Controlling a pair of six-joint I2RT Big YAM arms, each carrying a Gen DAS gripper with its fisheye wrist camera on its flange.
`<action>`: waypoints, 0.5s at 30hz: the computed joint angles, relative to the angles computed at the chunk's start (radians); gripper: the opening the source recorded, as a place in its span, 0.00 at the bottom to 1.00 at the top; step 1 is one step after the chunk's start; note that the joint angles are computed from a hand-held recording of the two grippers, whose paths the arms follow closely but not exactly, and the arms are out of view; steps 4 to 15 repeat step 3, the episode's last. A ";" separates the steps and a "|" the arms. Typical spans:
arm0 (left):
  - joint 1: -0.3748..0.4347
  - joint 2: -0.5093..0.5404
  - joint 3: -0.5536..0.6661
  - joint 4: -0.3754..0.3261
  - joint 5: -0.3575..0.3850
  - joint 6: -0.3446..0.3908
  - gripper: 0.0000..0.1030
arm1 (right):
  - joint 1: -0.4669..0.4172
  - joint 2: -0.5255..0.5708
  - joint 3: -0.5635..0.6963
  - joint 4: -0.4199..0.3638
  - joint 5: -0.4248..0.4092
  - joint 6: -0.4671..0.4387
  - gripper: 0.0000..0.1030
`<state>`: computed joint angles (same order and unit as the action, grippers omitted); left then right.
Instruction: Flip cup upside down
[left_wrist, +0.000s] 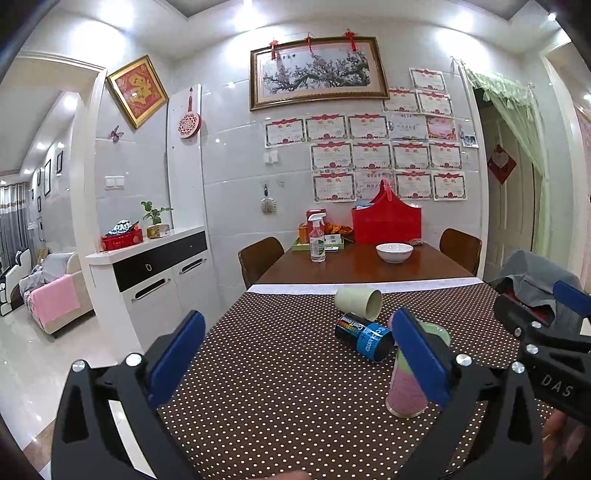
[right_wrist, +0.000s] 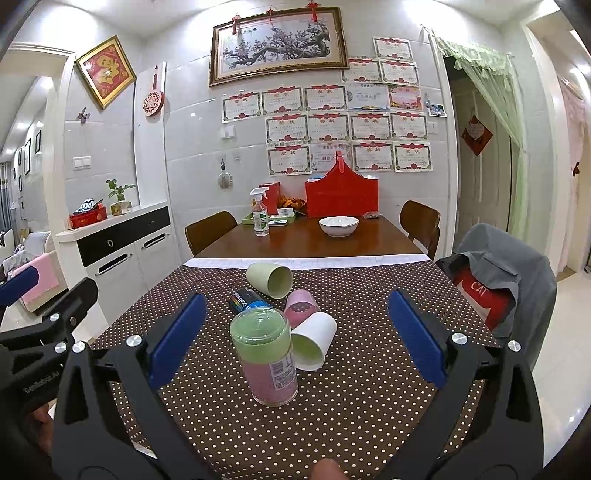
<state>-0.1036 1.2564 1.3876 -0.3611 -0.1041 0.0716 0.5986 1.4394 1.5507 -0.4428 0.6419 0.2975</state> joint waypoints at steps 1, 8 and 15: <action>0.001 0.002 0.002 -0.003 -0.001 -0.001 0.96 | 0.000 0.000 0.000 0.000 0.000 0.000 0.94; 0.002 0.003 0.005 -0.003 -0.006 -0.003 0.96 | 0.001 0.000 -0.001 0.001 0.000 0.000 0.94; 0.002 0.003 0.005 -0.003 -0.006 -0.003 0.96 | 0.001 0.000 -0.001 0.001 0.000 0.000 0.94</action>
